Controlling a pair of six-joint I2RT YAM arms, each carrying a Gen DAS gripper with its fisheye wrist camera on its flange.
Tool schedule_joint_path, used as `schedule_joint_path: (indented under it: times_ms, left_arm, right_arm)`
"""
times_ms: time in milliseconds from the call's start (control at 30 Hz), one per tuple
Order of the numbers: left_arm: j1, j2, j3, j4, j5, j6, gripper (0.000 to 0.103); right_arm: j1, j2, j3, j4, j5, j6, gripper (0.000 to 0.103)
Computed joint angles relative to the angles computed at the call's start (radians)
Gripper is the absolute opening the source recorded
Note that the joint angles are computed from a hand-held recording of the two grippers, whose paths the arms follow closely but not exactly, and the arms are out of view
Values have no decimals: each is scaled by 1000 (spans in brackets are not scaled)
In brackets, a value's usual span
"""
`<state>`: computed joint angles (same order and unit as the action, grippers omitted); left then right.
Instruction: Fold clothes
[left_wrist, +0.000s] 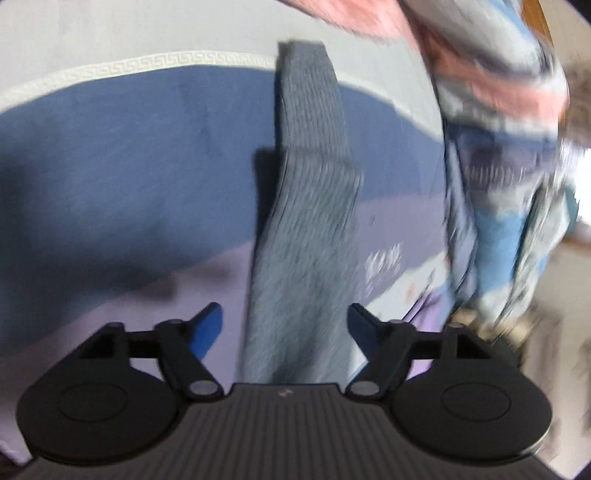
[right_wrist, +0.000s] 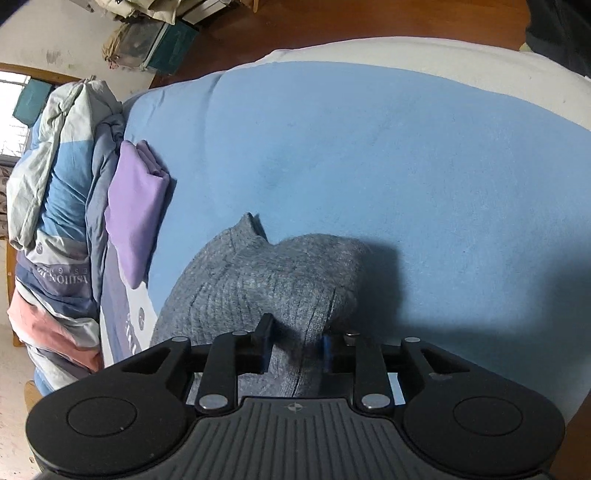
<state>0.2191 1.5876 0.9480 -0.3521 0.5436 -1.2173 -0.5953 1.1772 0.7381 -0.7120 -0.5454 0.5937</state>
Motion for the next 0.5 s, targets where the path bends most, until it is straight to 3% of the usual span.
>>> schedule_joint_path:
  times_ms: [100,233,300,333,367,433,500]
  left_arm:
    - [6,100,3,108,-54,-50,79]
    - [-2,221,-11,298,-29,-151,75]
    - [-16,231,15,300,-46,-131,55]
    - [-23,235,31,296,-55,-117,27]
    - [-30,239,47,291,-63,-103,6]
    - [-43,247,80,283,-81,-74,6]
    - [-36,219,55,332,-64,-126,6]
  right_arm:
    - [-11,2,9,-30,4,-19,28]
    - [-10,9,13,-30,20,-13,28]
    - [7,18,18,-27,37,-12,29]
    - [19,22,20,-24,47,-10,29]
    - [32,25,22,-20,59,-4,29]
    - [57,20,21,-15,80,20,28]
    - [74,2,19,-17,99,53,27]
